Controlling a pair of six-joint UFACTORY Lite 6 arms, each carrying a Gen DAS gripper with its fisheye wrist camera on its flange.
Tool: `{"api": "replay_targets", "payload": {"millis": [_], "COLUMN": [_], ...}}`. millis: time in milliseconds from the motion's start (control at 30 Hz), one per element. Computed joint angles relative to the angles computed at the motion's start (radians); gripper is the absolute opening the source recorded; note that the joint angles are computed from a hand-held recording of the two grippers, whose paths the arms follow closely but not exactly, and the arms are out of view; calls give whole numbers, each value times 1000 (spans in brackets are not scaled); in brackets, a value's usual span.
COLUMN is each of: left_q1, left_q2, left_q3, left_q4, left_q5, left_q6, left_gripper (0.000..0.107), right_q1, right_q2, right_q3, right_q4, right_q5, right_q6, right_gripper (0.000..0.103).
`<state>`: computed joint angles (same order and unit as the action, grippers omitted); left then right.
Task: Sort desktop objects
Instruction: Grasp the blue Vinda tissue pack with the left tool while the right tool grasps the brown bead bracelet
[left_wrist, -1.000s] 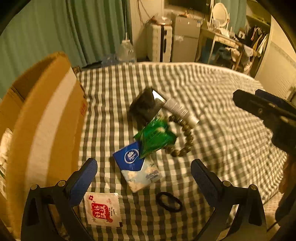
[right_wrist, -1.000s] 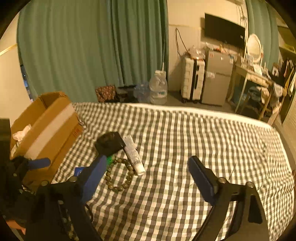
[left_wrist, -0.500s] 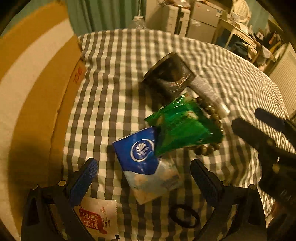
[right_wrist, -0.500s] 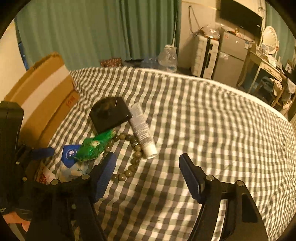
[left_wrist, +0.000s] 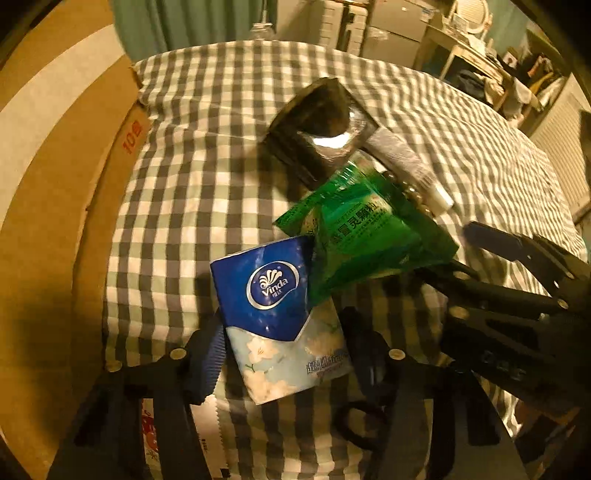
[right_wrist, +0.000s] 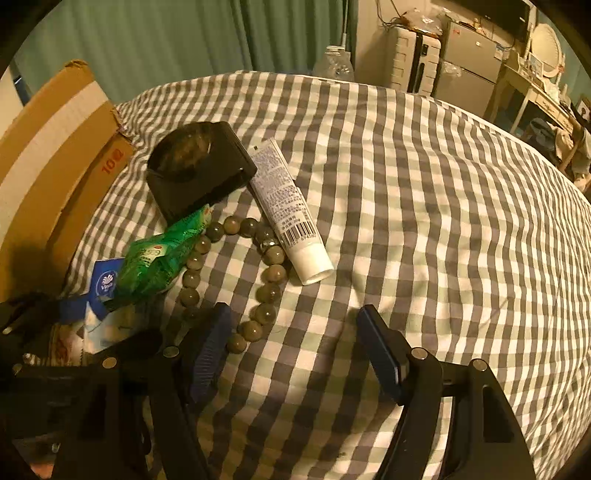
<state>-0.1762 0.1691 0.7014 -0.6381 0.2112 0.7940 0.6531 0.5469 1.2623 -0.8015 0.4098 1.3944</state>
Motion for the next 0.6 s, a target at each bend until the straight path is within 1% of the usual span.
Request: {"api": "replay_targets", "payload": {"millis": [67, 100, 133, 167, 200, 267, 300, 333, 367, 467, 567, 600], "left_q1": [16, 14, 21, 14, 16, 25, 25, 14, 14, 22, 33, 47], "left_q2": [-25, -47, -58, -93, -127, -149, -174, -210, -237, -324, -366, -378], "left_q3": [-16, -38, -44, -62, -79, -94, -107, -114, -124, -153, -143, -138], "left_q4": [-28, -40, -44, -15, 0, -31, -22, 19, 32, 74, 96, 90], "left_q5": [18, 22, 30, 41, 54, 53, 56, 70, 79, 117, 150, 166], "left_q6": [43, 54, 65, 33, 23, 76, 71, 25, 17, -3, -5, 12], "left_gripper": [58, 58, 57, 57, 57, 57, 57, 57, 57, 57, 57, 57], "right_q1": [12, 18, 26, 29, 27, -5, -26, -42, -48, -31, -33, -48], "right_q2": [13, 20, 22, 20, 11, -36, -69, -96, -116, -147, -227, -274], "right_q3": [15, 25, 29, 29, 22, -37, -81, -116, -139, -155, -216, -246], "right_q4": [2, 10, 7, 8, 19, 72, 89, 105, 114, 96, 84, 100], "right_q5": [19, 35, 54, 65, 70, 1, -43, -81, -95, -61, -66, -66], "right_q6": [0, -9, -7, -6, -11, -19, -2, 0, -5, 6, 23, -2], "right_gripper": [69, 60, 45, 35, 21, 15, 12, 11, 11, 11, 11, 11]}}
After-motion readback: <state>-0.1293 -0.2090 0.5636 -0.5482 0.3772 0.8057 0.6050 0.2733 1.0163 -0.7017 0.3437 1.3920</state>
